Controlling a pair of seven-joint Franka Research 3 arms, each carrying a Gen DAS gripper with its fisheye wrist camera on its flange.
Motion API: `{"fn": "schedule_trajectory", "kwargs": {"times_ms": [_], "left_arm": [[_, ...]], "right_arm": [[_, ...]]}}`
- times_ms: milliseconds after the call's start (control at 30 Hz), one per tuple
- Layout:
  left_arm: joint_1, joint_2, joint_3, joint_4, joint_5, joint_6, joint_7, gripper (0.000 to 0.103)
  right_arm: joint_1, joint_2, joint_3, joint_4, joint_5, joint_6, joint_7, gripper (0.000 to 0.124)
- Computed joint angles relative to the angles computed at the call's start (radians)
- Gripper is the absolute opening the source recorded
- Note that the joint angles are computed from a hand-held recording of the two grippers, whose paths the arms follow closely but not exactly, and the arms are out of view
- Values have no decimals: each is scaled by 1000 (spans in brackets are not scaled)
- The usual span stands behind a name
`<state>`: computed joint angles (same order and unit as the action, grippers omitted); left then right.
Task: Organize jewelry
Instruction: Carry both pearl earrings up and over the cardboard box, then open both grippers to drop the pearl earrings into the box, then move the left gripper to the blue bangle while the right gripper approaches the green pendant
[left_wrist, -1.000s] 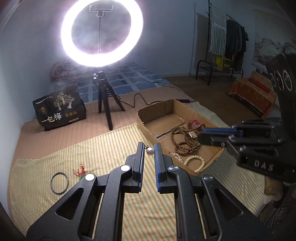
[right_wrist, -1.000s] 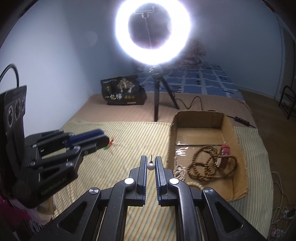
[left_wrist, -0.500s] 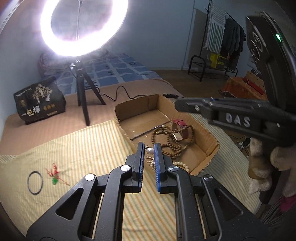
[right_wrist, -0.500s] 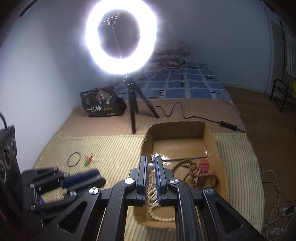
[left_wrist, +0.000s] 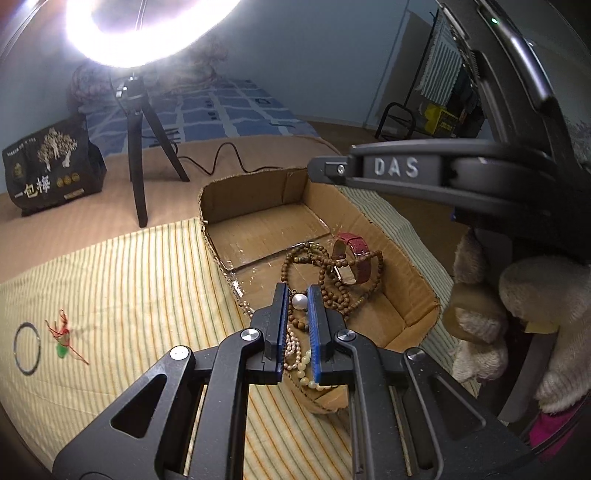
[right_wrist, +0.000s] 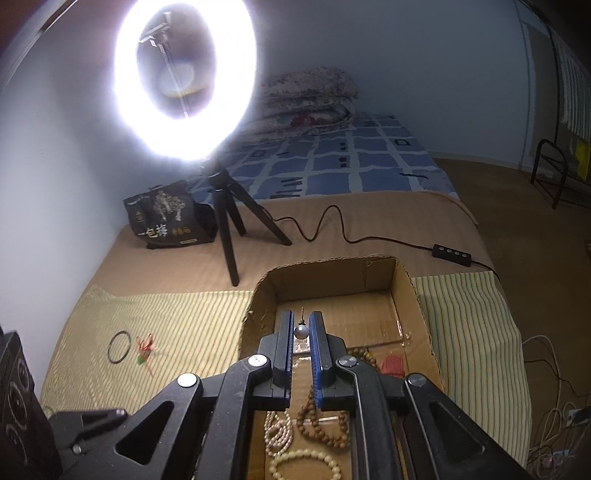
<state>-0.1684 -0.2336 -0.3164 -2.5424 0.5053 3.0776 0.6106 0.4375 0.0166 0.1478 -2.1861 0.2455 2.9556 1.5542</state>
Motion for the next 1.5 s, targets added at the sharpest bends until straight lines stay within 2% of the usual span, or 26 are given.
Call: {"fn": "schedule_trajectory", "kwargs": {"times_ms": [200, 400, 733, 800, 900, 933, 967, 1033, 1067, 1100, 1200, 1367, 1500], "left_arm": [[-20, 42, 27, 17, -32, 11, 16, 9], [-82, 74, 78, 21, -127, 21, 102, 9], [-74, 94, 66, 33, -157, 30, 130, 9], [-84, 95, 72, 34, -171, 27, 144, 9], [-92, 95, 77, 35, -190, 19, 160, 11], [-94, 96, 78, 36, -195, 17, 164, 23], [-90, 94, 75, 34, -193, 18, 160, 40], [-36, 85, 31, 32, -125, 22, 93, 54], [-20, 80, 18, 32, -98, 21, 69, 55], [-27, 78, 24, 33, -98, 14, 69, 55], [-52, 72, 47, 29, -119, 5, 84, 58], [-46, 42, 42, 15, -100, -19, 78, 59], [-42, 0, 41, -11, -83, -40, 82, 60]], "right_arm": [[-1, 59, -11, 52, -16, -11, 28, 6], [-3, 103, -27, 86, -46, -28, 65, 6], [-3, 121, -40, 99, -82, -39, 111, 7], [-2, 120, -43, 98, -94, -36, 121, 18], [4, 117, -51, 94, -122, -31, 146, 26], [9, 114, -58, 92, -144, -30, 166, 29], [13, 112, -65, 90, -166, -28, 188, 33], [13, 107, -68, 86, -186, -25, 211, 41], [15, 104, -72, 84, -205, -22, 231, 50], [18, 102, -77, 81, -228, -18, 253, 62], [29, 91, -97, 71, -319, 2, 345, 84], [26, 77, -104, 68, -427, -4, 456, 92], [20, 70, -96, 72, -480, -22, 503, 92]]}}
